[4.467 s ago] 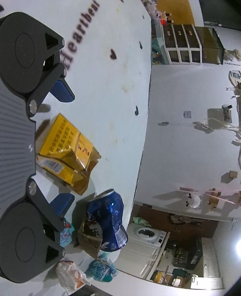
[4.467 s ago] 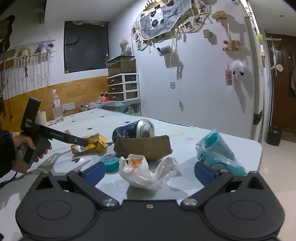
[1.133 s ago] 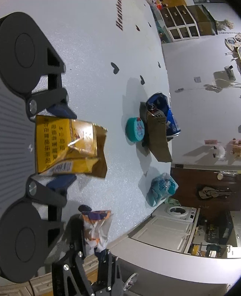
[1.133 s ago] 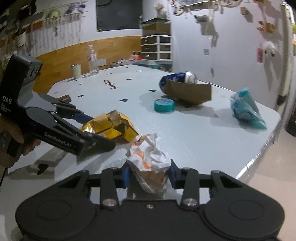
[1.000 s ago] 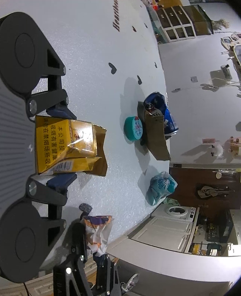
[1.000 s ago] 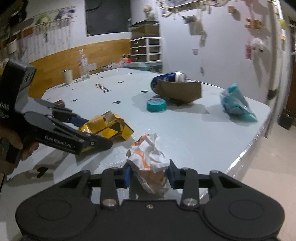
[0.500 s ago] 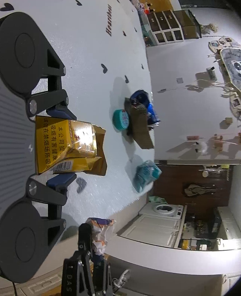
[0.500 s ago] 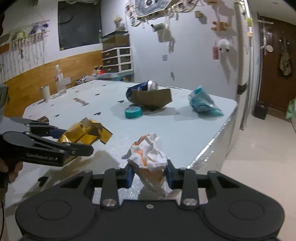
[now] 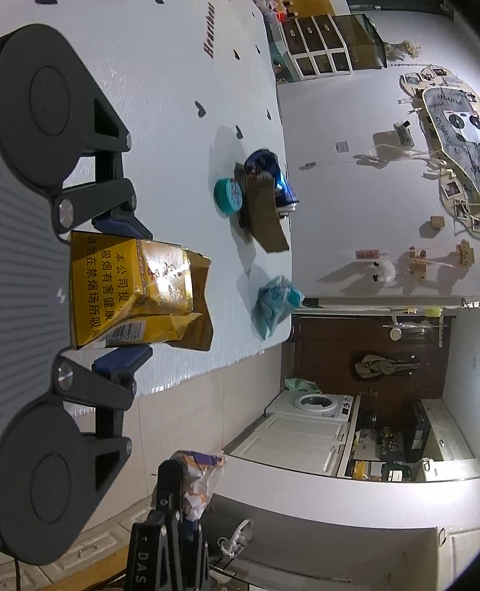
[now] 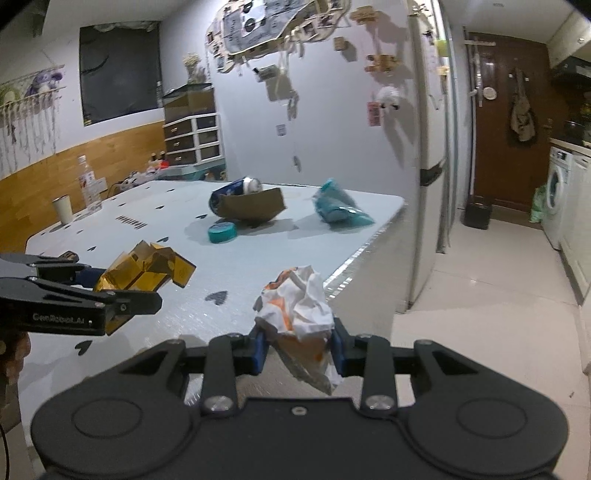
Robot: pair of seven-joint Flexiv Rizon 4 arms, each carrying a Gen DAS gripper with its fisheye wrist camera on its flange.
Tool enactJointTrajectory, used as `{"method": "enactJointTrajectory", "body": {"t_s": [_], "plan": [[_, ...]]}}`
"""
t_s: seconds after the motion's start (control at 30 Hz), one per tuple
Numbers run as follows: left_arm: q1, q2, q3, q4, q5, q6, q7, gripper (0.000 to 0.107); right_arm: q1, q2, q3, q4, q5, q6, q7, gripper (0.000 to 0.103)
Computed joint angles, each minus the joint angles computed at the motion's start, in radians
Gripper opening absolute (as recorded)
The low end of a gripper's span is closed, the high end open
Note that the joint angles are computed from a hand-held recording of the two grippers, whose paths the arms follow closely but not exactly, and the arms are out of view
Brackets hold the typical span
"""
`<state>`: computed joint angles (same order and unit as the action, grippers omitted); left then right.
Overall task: Collect trash
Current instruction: 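Lift both held items and carry them over the yellow trash bin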
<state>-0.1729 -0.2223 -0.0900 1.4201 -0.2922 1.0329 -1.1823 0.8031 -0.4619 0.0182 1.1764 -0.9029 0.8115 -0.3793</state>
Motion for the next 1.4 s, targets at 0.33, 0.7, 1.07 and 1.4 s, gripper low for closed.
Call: {"method": "enactJointTrajectory", "body": {"t_s": [0.33, 0.7, 1.07, 1.4], "plan": [[-0.059, -0.002, -0.025, 0.006, 0.025, 0.014, -0.033, 0.059, -0.037, 0.150, 0.052, 0.204, -0.105, -0.051, 0.135, 0.035], [-0.134, -0.071, -0.041, -0.049, 0.083, -0.006, -0.114, 0.059, -0.135, 0.277, 0.140, 0.383, -0.121, -0.114, 0.207, 0.035], [-0.205, -0.186, -0.040, -0.146, 0.148, -0.068, -0.185, 0.059, -0.233, 0.339, 0.180, 0.524, -0.057, -0.079, 0.255, 0.035], [-0.234, -0.311, -0.029, -0.240, 0.175, -0.164, -0.220, 0.059, -0.277, 0.301, 0.177, 0.574, 0.083, -0.020, 0.231, 0.035]]}}
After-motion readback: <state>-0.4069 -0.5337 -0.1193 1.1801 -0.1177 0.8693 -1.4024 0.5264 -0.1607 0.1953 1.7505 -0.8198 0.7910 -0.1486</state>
